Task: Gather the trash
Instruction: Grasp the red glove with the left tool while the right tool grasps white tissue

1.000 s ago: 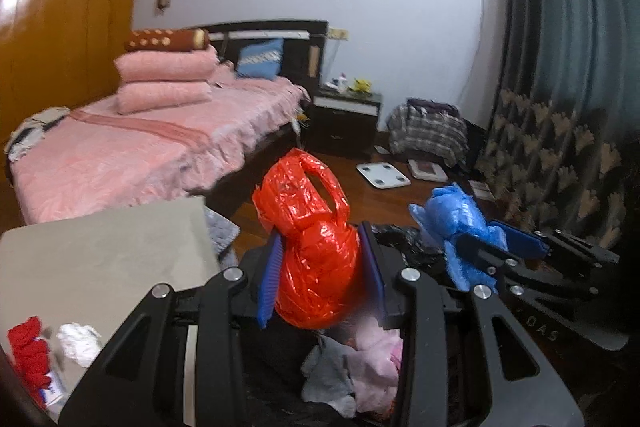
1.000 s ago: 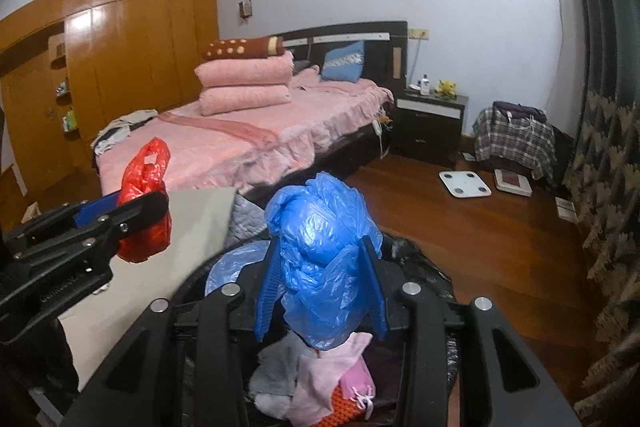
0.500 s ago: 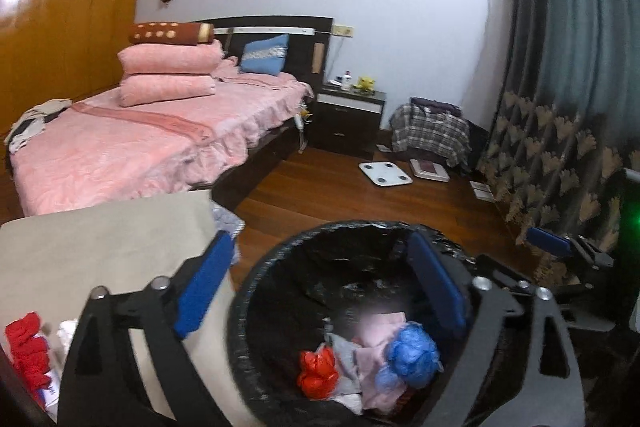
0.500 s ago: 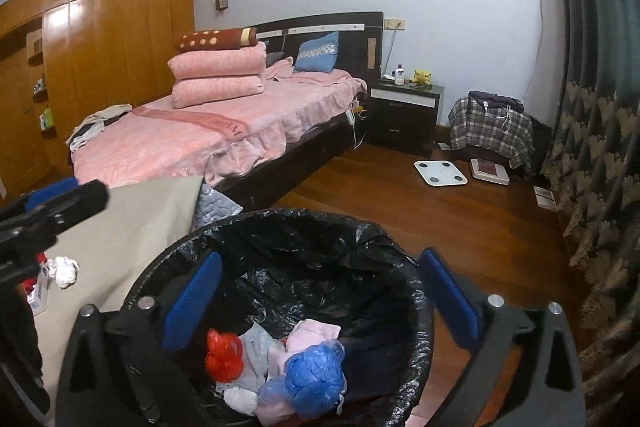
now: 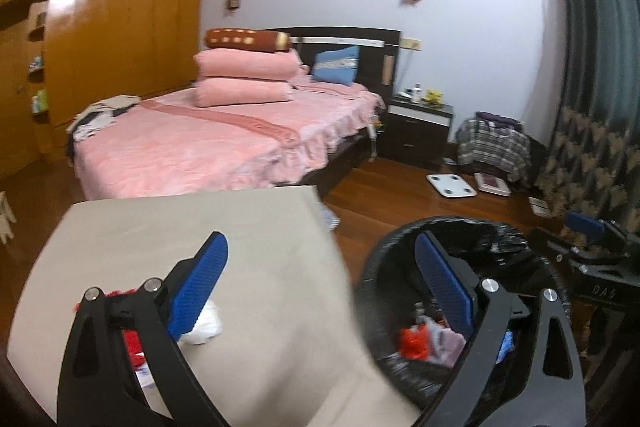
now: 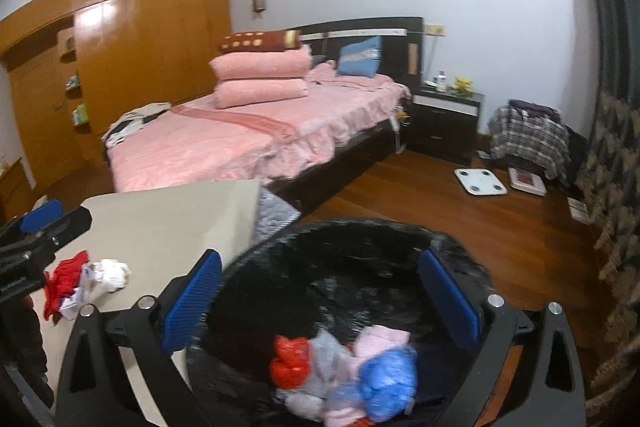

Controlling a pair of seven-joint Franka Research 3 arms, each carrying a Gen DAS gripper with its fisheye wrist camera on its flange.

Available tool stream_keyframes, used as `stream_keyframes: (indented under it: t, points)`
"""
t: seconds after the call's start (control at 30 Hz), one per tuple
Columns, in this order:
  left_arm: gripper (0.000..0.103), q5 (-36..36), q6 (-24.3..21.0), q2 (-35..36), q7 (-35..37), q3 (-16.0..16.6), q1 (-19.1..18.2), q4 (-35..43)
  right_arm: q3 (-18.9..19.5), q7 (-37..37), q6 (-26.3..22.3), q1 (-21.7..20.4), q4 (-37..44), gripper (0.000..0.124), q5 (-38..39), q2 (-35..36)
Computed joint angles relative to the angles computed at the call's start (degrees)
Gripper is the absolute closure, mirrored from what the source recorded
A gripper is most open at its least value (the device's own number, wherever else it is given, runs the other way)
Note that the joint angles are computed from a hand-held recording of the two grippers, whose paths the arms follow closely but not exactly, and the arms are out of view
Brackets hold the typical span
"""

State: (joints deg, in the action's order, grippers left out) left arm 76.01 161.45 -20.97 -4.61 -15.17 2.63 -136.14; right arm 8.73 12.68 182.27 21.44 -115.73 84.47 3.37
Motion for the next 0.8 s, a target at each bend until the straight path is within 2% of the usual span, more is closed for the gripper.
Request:
stream_keyframes:
  t: [0.17,0.47,0.53,0.57,0.63,0.8]
  points:
    - [0.011,-2.1,-1.8,-6.7,1.8,1.4,1.4,-6.0,1.8,-4.0,-0.4,2.4,1.6,0.027,3.3,0.3]
    - [0.011,-8.1,-3.2,-17.9,7.7,3.7,7.4,-16.4,4.3,-3.6,-1.1,6.6,5.4,0.027,2.5,3.9]
    - [0.016,-9.5,-2.8,-19.4,9.6,4.4,8.9,-18.2,5.0,-2.1,-1.0,7.3,6.2,0.027,0.9,5.2]
    - [0.022,-10.5,-2.5,-19.8,10.9,5.0,9.5,-19.0,5.3,-1.4,-1.0,7.5,6.3,0.027,0.2,5.5]
    - [0.023,-12.3,-1.4,-20.3,13.0,6.1,10.9,-20.3,5.7,2.7,-1.0,7.9,6.3,0.027,-4.4,6.4]
    - [0.034,-16.9,3.2,-19.3,18.3,8.2,13.8,-22.8,8.1,7.9,0.5,7.7,6.9,0.027,-11.2,8.8]
